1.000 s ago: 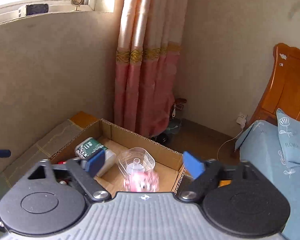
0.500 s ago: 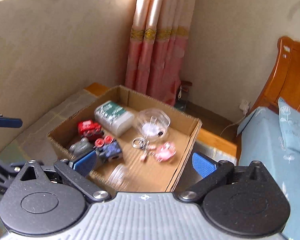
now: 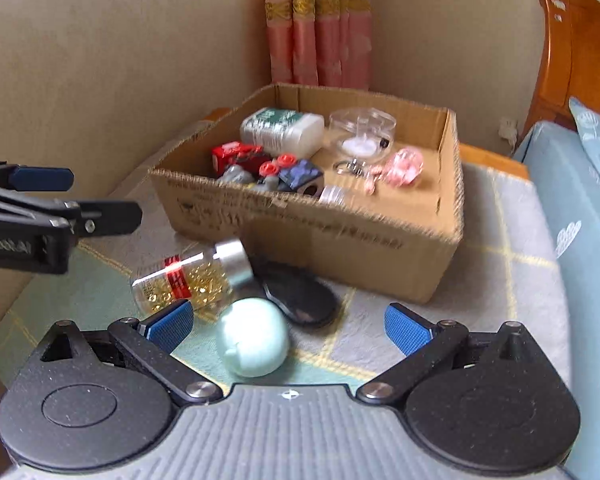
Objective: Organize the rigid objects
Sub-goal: 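Move the left tool to the gold capsule bottle while the right tool approaches the mint-green case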
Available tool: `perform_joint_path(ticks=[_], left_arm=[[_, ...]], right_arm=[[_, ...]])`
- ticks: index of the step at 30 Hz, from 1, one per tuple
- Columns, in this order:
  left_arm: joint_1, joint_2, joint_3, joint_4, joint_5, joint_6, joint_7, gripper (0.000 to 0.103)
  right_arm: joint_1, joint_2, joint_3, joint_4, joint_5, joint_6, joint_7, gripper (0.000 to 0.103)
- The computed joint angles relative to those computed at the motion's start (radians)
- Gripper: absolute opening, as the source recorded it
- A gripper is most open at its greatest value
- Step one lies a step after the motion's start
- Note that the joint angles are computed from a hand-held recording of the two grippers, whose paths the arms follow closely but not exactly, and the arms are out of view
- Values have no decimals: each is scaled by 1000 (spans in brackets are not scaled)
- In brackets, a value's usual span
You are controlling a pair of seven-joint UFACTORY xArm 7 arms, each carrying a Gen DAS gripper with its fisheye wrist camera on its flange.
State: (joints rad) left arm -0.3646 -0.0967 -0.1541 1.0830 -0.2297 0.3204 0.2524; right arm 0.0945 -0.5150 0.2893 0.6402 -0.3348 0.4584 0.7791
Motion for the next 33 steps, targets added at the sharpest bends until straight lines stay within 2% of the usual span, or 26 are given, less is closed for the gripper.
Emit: perform_joint_path(ticks=[4, 6, 9, 14, 19, 23, 27, 33], left_arm=[[10, -7, -6, -15, 43, -10, -43, 100], [18, -11, -9, -23, 80, -17, -70, 100], [15, -12, -3, -29, 82, -20, -64, 100], [-4, 3, 7, -21, 18, -8, 9, 101], [-19, 37, -3, 0, -41, 24, 89, 101], [-23, 57, -14, 4, -77, 49, 139, 101], [-13, 69, -18, -5, -51, 67, 113, 101], [20, 53, -4, -40, 26, 80, 35, 101]], right_arm=[[-58, 77, 81, 14, -71, -47, 134, 103], [-104, 108, 137, 27, -158, -61, 239, 103], [-130, 155, 170, 51, -265, -47, 347, 103], [-81, 124, 122, 8, -302, 8, 427, 103], [-33, 24, 83, -72, -307, 78, 425, 103], [-38, -34, 50, -136, -307, 41, 393, 103], [-64, -51, 55, -162, -305, -2, 365, 103], [-86, -62, 77, -167, -282, -13, 345, 103]])
